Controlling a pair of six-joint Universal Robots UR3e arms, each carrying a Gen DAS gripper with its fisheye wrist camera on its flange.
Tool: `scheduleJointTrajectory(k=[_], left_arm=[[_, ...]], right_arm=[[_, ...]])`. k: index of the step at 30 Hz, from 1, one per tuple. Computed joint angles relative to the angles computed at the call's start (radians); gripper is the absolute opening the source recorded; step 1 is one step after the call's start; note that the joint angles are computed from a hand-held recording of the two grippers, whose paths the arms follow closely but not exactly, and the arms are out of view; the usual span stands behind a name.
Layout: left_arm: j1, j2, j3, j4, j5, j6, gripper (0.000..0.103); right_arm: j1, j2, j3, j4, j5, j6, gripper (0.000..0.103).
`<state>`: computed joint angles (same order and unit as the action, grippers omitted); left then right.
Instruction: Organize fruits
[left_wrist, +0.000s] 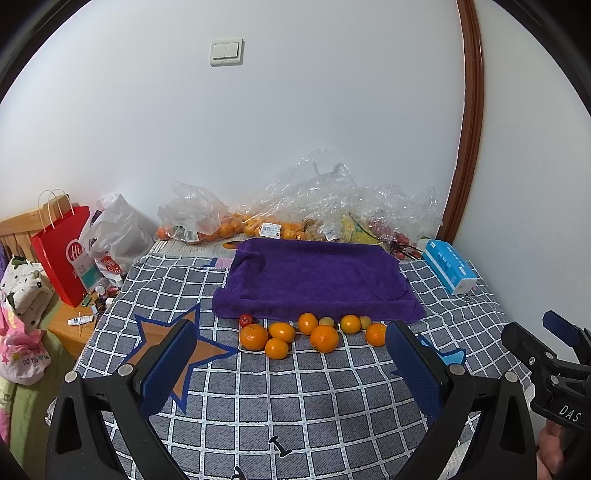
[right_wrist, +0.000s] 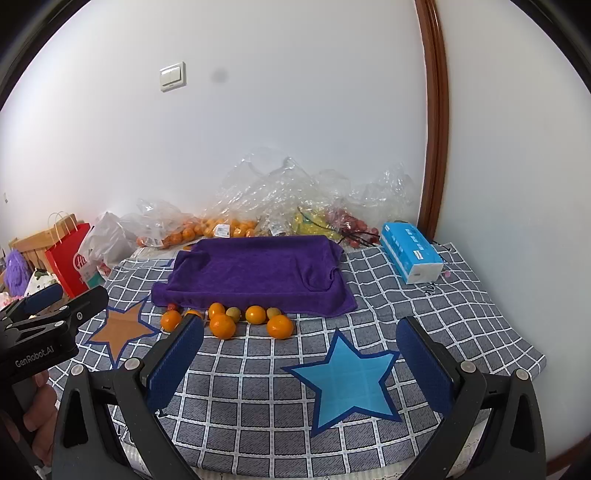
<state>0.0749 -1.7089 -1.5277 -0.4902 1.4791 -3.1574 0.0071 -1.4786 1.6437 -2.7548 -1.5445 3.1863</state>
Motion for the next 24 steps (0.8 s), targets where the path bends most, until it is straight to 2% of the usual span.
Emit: scheduleJointTrajectory(k=[11, 15, 24], left_arm=[[0.001, -0.004, 0.018, -0.009, 0.001, 0.003, 0.103], [0.002, -0.007, 0.028, -0.015, 0.001, 0.004, 0.103], [0.025, -0.080, 0.067, 0.001, -0.006, 0.014, 0.099]], right_arm=[[0.001, 0.006, -0.003, -0.009, 0.001, -0.004, 0.103], [-0.021, 0.020, -0.004, -0.019, 0.059, -0.021, 0.103], [0.027, 0.127, -0.082, -0.049, -0.022, -0.060, 0.103]])
